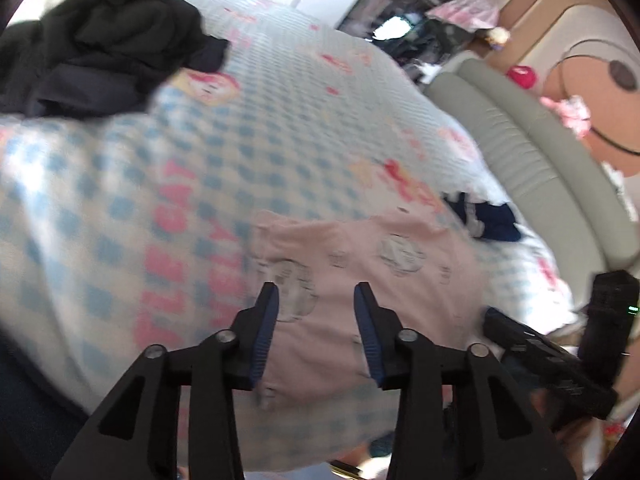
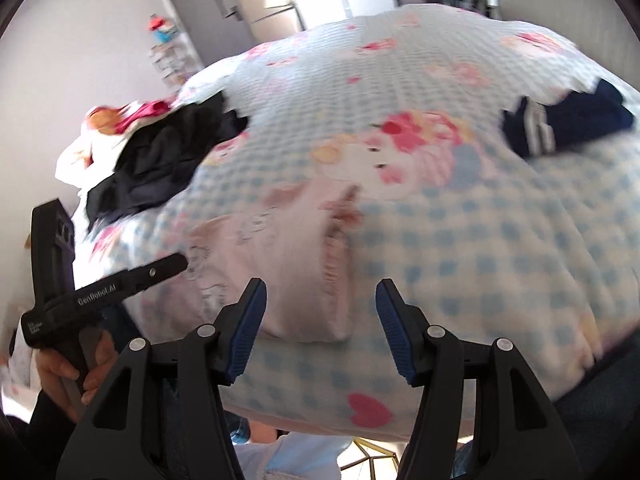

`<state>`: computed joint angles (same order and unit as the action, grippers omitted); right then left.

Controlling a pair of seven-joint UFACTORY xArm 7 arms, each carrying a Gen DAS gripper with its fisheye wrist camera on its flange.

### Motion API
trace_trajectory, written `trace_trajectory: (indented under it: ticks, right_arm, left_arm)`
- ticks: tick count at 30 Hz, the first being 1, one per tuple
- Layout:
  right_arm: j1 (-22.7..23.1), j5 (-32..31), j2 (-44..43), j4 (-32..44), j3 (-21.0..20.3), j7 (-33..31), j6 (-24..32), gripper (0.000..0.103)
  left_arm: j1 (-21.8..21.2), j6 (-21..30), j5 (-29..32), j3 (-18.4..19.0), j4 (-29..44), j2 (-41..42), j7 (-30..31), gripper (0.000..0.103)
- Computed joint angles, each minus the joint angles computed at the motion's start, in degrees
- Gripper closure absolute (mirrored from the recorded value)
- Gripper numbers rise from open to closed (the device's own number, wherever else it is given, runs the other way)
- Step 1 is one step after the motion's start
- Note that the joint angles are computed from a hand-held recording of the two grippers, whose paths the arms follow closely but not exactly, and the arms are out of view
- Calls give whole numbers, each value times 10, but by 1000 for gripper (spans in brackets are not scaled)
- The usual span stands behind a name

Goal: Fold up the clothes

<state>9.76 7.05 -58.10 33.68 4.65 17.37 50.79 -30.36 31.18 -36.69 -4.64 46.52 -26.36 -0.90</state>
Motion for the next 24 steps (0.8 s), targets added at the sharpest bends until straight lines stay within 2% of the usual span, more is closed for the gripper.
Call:
trace_trajectory:
  ticks: [1,2,4,6,9,14,17,21,24]
  right_arm:
    - [5,-7,21,9,5,-11,2,45]
    - [6,-15,40,17,10,-20,6,45]
    - [0,-37,72,27,27,-26,23,45]
    - [0,-37,69,16,23,-22,27,45]
    - [-2,-32,47,-2,9,-18,35,45]
    - [-14,-37,4,-11,11,-3,59,42]
    - [-12,-37,-12,-8,17,1,54,42]
    - [25,-13,7,-2,13,-23,65,42]
    - [20,-25,31,-3,41,-13,68,42]
  left_arm:
    - [-16,11,-6,12,6,9,9,60]
    - [-8,31,12,2,18,21,3,60]
    - [29,63,101,-45,37,40,-36,61]
    - [39,70,147,-62,44,47,-56,61]
    - [36,71,152,-57,44,47,-64,71]
    - [32,65,145,-51,44,52,-69,72]
    - [27,54,129,-43,35,41,-67,69]
    - [11,20,102,-34,23,26,-42,58]
    - [0,9,96,-34,22,23,-25,57]
